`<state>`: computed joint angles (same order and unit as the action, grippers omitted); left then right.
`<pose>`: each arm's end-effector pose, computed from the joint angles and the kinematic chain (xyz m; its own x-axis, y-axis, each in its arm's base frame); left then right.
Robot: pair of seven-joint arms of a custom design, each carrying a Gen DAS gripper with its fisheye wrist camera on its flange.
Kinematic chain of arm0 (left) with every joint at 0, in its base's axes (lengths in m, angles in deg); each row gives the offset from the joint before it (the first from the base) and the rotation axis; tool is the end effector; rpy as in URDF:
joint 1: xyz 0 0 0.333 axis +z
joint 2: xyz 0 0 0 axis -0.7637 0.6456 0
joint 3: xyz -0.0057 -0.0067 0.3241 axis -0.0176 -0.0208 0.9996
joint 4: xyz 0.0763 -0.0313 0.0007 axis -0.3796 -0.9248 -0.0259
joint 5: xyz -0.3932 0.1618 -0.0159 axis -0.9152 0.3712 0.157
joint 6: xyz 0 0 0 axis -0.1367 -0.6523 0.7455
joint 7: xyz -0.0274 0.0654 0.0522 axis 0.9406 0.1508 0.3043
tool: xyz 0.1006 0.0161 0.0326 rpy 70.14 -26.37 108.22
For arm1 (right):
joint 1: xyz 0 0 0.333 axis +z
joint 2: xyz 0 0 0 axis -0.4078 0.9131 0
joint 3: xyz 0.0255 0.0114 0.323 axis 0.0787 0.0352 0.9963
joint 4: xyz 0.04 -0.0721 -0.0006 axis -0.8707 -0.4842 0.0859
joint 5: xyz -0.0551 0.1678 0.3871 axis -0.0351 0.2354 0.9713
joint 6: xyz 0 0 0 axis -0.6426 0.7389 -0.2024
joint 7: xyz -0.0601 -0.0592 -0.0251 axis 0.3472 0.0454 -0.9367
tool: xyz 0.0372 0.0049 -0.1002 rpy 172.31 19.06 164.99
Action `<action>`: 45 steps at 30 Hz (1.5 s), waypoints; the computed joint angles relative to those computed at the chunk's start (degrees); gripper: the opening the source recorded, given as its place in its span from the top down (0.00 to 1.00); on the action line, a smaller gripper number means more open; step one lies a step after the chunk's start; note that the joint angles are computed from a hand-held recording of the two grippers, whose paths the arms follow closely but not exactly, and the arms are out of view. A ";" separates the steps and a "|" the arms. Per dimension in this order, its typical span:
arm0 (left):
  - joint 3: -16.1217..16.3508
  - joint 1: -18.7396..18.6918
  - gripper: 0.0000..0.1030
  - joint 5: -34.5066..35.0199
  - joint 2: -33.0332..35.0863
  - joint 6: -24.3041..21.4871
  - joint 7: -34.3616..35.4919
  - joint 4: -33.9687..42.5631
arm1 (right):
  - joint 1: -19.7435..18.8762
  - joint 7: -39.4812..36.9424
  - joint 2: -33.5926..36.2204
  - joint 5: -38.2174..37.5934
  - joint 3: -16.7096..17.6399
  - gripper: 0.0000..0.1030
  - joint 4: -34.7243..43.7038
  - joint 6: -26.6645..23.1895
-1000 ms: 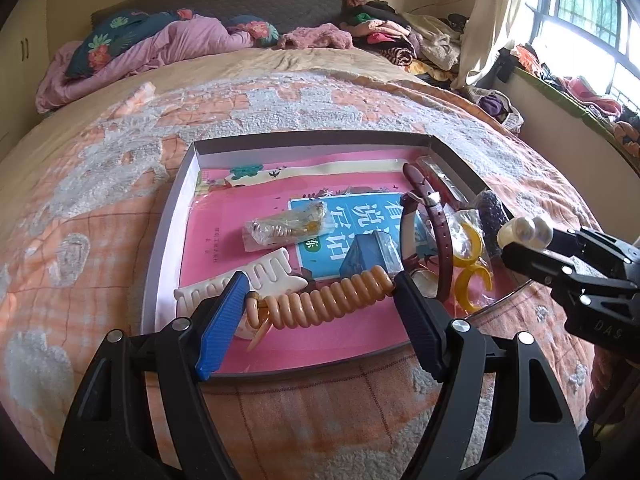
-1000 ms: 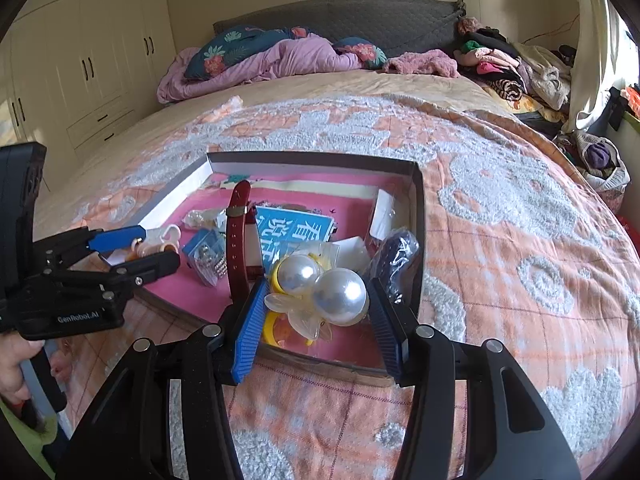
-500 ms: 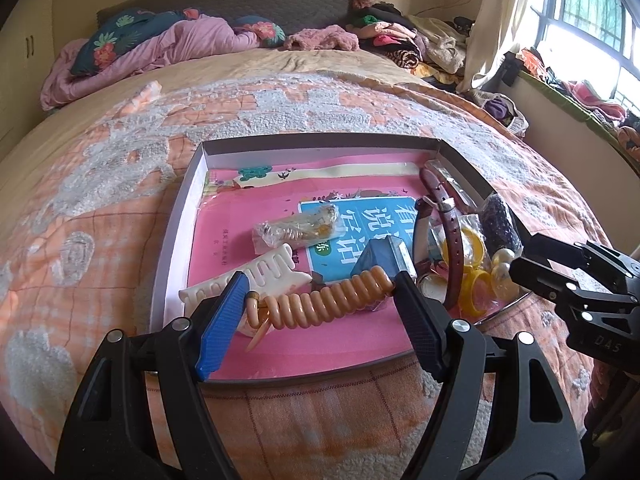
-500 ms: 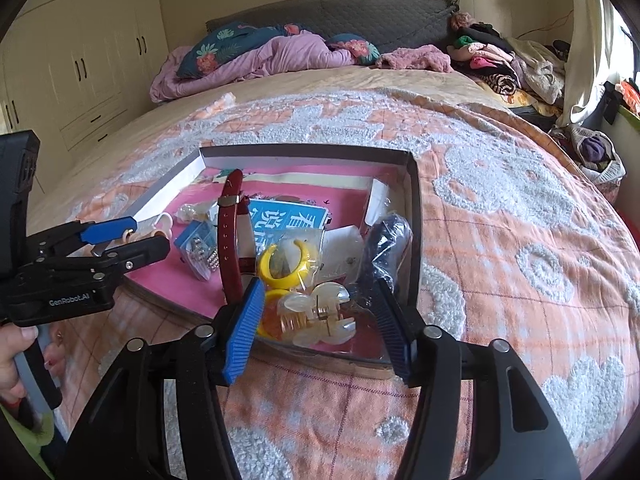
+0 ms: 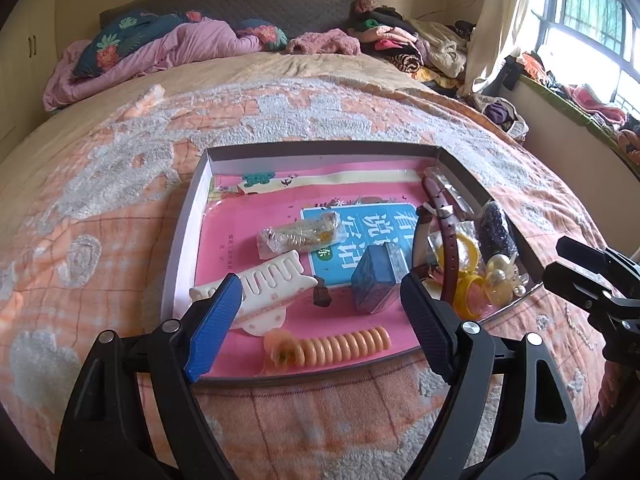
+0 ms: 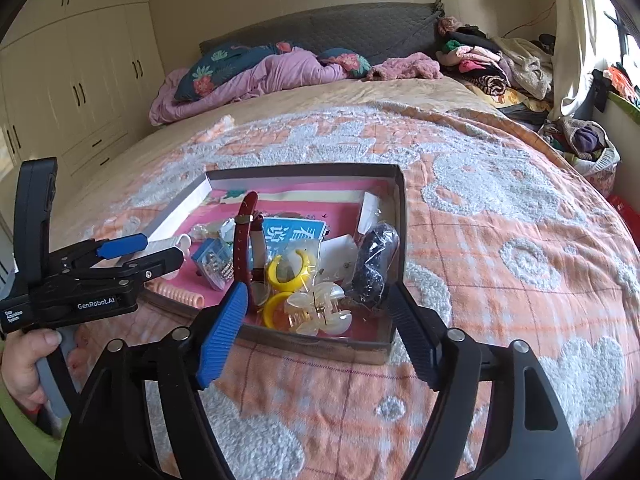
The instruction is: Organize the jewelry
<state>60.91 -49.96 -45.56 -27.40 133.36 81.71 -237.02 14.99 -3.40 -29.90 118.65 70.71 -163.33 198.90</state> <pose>0.4256 -0.0933 0.4530 0.0014 -0.9970 0.0772 -0.6910 -0.0568 -0.7206 0.4381 0.1443 0.4613 0.4511 -0.8758 -0.1716 -0.6301 -0.1764 -0.7562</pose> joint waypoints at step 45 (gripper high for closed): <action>-3.79 -10.39 0.09 0.30 -33.44 -15.26 -15.34 -17.37 | -6.98 20.76 -26.41 -22.43 5.80 0.04 -19.09 -4.94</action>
